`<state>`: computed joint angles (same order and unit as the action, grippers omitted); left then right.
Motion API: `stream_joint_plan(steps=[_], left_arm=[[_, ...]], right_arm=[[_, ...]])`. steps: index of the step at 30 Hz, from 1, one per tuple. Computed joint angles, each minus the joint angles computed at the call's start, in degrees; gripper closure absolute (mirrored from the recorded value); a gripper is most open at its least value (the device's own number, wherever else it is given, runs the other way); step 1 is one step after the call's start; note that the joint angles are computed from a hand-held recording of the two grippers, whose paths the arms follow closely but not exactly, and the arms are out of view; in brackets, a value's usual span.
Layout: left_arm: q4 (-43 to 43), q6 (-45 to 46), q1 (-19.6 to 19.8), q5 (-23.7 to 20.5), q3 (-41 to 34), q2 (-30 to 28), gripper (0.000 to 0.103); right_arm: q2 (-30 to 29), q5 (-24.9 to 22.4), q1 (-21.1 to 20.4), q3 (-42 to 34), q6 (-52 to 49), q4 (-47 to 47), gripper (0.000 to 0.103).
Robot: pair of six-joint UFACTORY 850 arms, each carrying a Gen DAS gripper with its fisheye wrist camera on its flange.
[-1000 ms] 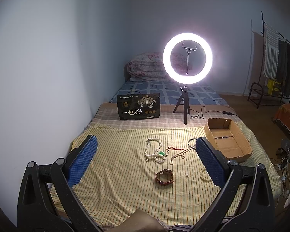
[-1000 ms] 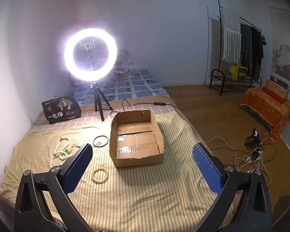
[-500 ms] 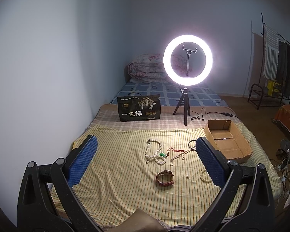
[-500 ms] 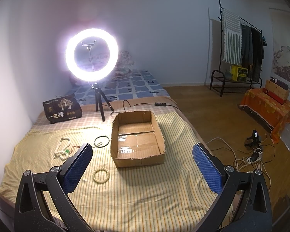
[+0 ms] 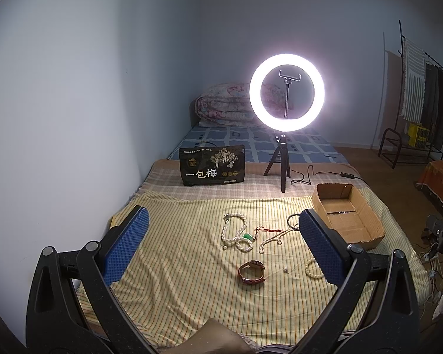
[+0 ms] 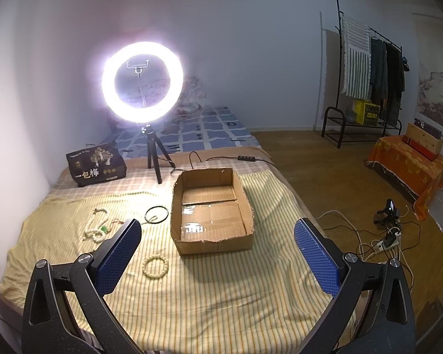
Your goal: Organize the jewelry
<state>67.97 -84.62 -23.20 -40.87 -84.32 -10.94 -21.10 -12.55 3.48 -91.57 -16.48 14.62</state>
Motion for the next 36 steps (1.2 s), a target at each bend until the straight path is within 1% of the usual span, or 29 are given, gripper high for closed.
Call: stream_joint_plan(steps=[14,26,32,36], left_arm=[[-1.14,0.81,0.05,-0.21,-0.44,-0.36,0.0],[-1.59,0.24,0.67,-0.03,-0.06,-1.36,0.0],[-2.75,0.89,1.64,0.68,0.33,-1.91,0.0],[-4.42,1.74,2.74,1.47,0.67,-2.5,0.0]], right_arm=[[-0.16,-0.69,0.17,-0.05,-0.28,-0.35,0.0],[-1.11,-2.21,0.4,-0.83,0.24,-1.98,0.0],[-1.95,-2.84,0.43,-1.21,-1.17,-1.64,0.0],[-3.19,-3.65,0.64,-1.98,-0.77,-3.73,0.0]])
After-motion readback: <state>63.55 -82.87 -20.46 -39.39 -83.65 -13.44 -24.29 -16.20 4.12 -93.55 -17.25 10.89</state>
